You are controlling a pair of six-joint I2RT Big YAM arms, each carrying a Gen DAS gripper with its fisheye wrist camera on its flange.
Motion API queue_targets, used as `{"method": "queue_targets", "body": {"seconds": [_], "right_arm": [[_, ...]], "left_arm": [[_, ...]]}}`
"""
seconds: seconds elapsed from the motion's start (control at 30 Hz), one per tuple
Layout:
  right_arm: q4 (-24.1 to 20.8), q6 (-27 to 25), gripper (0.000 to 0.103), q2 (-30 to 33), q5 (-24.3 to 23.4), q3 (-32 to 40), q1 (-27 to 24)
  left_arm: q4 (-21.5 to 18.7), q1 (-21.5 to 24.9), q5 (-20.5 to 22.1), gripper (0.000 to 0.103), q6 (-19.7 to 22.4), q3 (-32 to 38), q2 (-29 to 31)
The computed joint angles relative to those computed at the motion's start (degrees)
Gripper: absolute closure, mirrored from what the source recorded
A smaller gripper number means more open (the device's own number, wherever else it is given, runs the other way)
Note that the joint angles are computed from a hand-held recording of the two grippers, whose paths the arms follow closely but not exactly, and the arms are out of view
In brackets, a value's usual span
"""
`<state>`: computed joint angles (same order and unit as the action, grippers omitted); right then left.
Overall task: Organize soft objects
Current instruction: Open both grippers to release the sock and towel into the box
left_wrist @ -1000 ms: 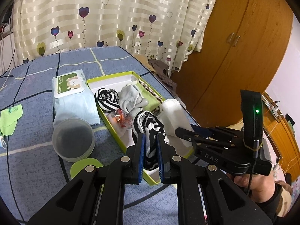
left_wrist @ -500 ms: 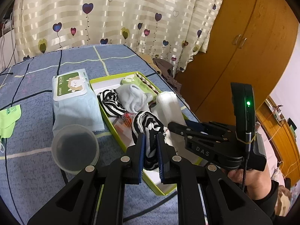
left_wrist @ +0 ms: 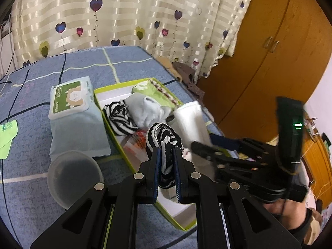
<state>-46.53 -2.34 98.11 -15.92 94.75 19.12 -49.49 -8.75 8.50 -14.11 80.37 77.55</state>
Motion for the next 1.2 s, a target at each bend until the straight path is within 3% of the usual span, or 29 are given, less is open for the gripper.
{"method": "queue_targets", "body": {"seconds": [0.2, 0.6, 0.73, 0.87, 1.2], "right_arm": [[1.1, 0.23, 0.06, -1.5, -0.45, -1.31, -0.34], [3.05, 0.96, 0.06, -3.99, -0.66, -2.99, -0.82], [3.05, 1.08, 0.06, -4.27, -0.47, -3.09, -0.7], [3.13, 1.28, 0.059, -4.96, -0.11, -3.35, -0.47], [3.0, 2.34, 0.059, -7.78, 1.43, -4.88, 0.27]], "left_arm": [[-1.82, -0.36, -0.88, 0.09, -0.19, 1.51, 2.31], [-5.41, -1.25, 4.15, 0.09, 2.72, 2.44, 3.73], [-3.85, -1.09, 3.52, 0.084, 2.26, 1.62, 2.32], [-2.63, -0.61, 3.65, 0.066, 1.98, 1.08, 1.31], [-0.55, 0.03, 4.27, 0.066, 1.34, -1.16, -3.11]]}}
